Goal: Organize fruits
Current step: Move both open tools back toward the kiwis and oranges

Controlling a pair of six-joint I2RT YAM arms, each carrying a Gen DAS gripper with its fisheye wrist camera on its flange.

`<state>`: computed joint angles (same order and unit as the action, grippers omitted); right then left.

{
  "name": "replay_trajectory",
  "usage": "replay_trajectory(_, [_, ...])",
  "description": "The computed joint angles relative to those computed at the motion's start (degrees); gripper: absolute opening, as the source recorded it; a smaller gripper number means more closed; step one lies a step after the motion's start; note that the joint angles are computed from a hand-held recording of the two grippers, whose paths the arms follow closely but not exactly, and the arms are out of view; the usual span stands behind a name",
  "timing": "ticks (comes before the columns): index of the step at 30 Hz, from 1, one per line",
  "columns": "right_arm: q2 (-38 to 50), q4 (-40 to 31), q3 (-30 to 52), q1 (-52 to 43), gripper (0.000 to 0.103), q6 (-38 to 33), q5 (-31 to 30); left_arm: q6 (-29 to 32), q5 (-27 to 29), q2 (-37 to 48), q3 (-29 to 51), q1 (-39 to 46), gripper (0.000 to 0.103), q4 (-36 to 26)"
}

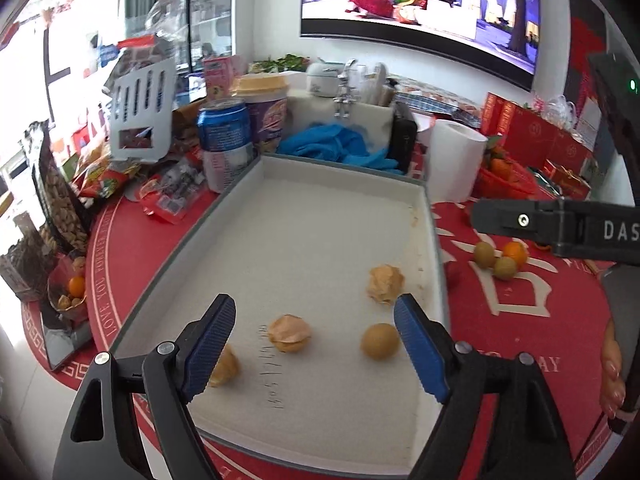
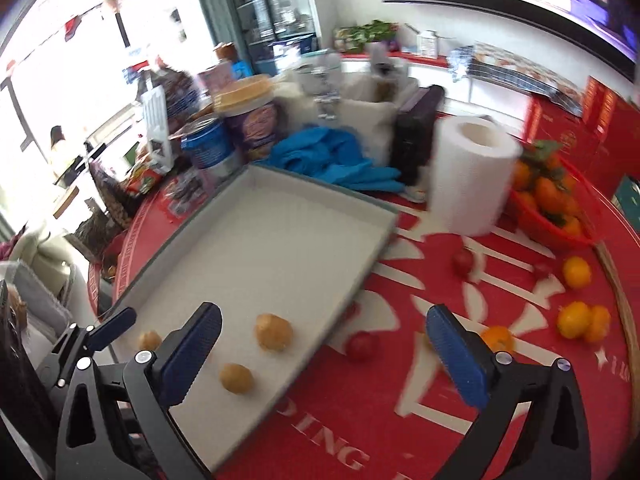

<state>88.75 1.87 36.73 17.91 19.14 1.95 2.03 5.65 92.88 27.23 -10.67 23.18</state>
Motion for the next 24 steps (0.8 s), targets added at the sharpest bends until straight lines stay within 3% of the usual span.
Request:
replay_trajectory(6, [-6.9, -2.2, -9.6, -14.3, 0.103, -4.8, -2.1, 0.5, -5.6, -3.3, -1.0, -11.4, 0.085, -1.6])
replay_trajectory(10, [-6.9, -1.2, -14.6, -25.0, 0.103, -10.6, -2.7, 0.0, -9.9, -0.8, 0.7, -20.2, 0.085, -2.8])
replay_trajectory(16, [-4.4, 3.2, -18.8, -34.8, 0.103, -18.7, -2.6, -3.1, -12.9, 7.2, 8.7, -28.5, 0.085, -6.9])
replay_trajectory(22, [-2.0, 8.3, -21.4, -41.4, 0.103, -25.5, -5.9, -6.8, -12.7, 17.6, 20.2, -30.7, 0.084, -13.1])
replay_trajectory(24, [-1.9, 10.5, -22.7, -42.7, 0.103, -27.3, -6.9, -7.8, -12.8, 20.1, 23.0, -30.7, 0.079, -14.8])
